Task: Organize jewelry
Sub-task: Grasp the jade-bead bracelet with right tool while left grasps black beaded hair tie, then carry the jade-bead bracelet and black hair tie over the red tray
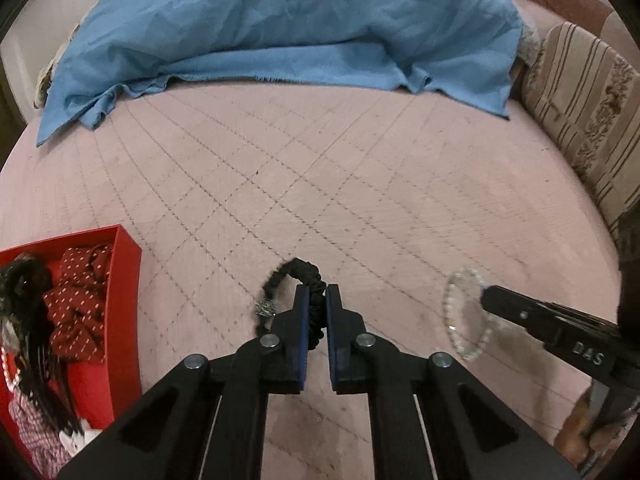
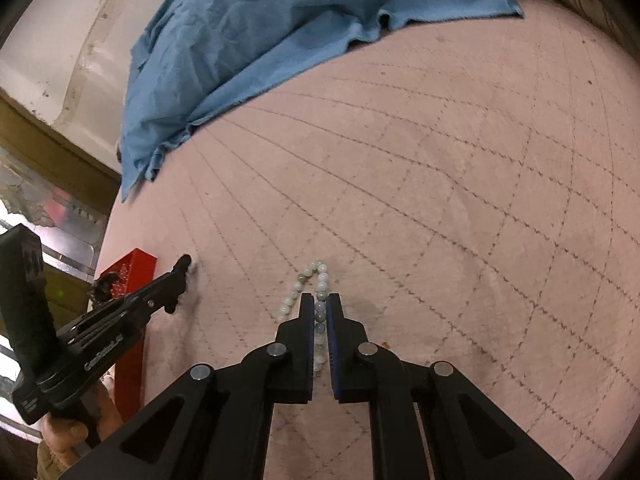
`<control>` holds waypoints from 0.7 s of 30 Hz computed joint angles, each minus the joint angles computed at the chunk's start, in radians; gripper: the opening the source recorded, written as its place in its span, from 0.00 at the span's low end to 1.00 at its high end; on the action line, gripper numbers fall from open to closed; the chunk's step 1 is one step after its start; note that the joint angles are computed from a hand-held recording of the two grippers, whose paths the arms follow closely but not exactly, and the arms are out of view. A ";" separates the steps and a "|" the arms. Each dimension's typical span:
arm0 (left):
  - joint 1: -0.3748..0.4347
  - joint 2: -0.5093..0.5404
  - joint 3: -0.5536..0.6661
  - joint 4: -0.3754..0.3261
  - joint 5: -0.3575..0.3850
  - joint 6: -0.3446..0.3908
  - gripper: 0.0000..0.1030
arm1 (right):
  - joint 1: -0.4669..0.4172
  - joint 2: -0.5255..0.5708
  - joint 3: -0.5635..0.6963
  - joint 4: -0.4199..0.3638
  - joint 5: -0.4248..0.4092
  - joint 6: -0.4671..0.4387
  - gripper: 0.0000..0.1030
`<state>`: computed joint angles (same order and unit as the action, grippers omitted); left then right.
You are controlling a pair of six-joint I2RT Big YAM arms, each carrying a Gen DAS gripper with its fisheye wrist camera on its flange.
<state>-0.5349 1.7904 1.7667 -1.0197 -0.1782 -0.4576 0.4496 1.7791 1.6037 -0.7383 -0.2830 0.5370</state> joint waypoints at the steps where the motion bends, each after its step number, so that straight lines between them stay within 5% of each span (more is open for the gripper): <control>1: -0.006 -0.011 -0.008 0.005 -0.002 -0.003 0.07 | 0.001 -0.007 -0.006 0.009 0.000 -0.003 0.07; 21: -0.091 -0.263 -0.219 0.113 -0.007 -0.095 0.07 | 0.056 -0.138 -0.101 0.091 0.143 -0.057 0.07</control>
<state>-0.6262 1.5279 1.5480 -0.9067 -0.1852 -0.5528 0.5056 1.6408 1.5024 -0.6471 -0.1402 0.4796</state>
